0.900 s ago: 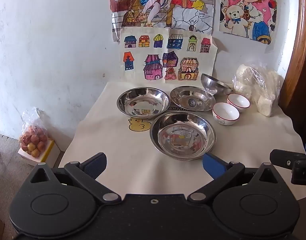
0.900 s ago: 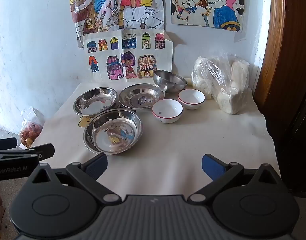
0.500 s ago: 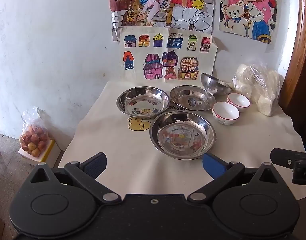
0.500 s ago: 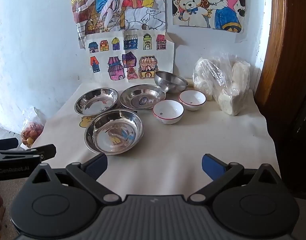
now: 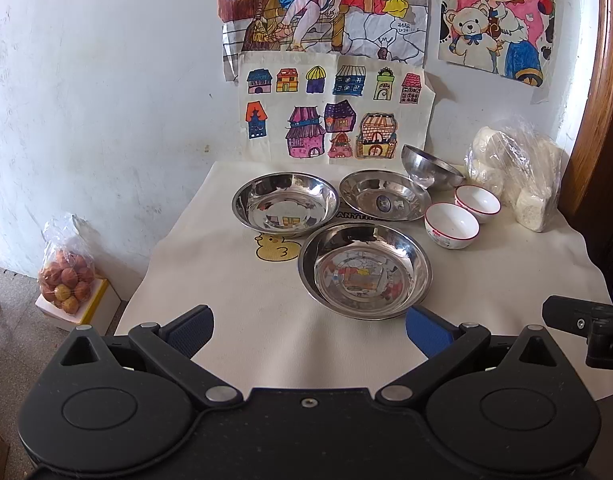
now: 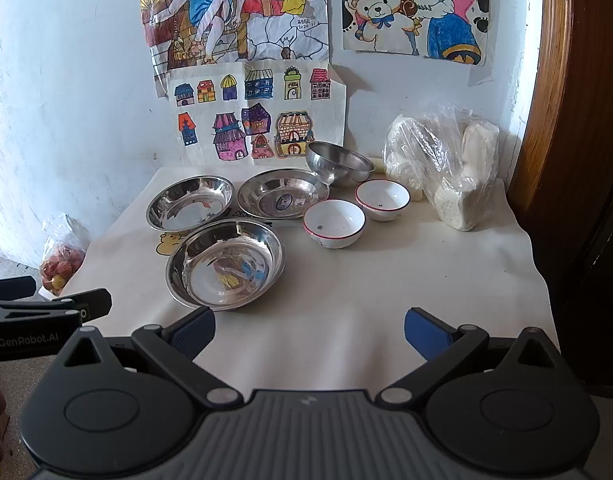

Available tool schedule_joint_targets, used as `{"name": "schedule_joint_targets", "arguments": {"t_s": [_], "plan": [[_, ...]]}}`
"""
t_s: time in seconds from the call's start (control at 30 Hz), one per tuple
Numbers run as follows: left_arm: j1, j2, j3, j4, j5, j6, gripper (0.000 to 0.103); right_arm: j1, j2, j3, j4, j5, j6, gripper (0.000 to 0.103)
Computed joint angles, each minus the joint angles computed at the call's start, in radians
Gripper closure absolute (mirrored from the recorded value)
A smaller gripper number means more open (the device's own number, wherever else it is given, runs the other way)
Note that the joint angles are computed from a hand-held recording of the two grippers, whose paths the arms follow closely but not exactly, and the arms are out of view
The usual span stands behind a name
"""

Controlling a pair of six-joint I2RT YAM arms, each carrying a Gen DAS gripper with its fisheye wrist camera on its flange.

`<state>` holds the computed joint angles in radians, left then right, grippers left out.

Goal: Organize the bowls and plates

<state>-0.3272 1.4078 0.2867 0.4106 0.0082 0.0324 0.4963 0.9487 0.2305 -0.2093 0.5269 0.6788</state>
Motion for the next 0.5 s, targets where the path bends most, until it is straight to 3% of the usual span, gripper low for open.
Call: {"name": "schedule_joint_targets", "arguments": {"t_s": [0.5], "plan": [[0.001, 0.0, 0.002, -0.003, 0.002, 0.0, 0.001, -0.014, 0.015, 0.009, 0.006, -0.01, -0.013, 0.0]]}}
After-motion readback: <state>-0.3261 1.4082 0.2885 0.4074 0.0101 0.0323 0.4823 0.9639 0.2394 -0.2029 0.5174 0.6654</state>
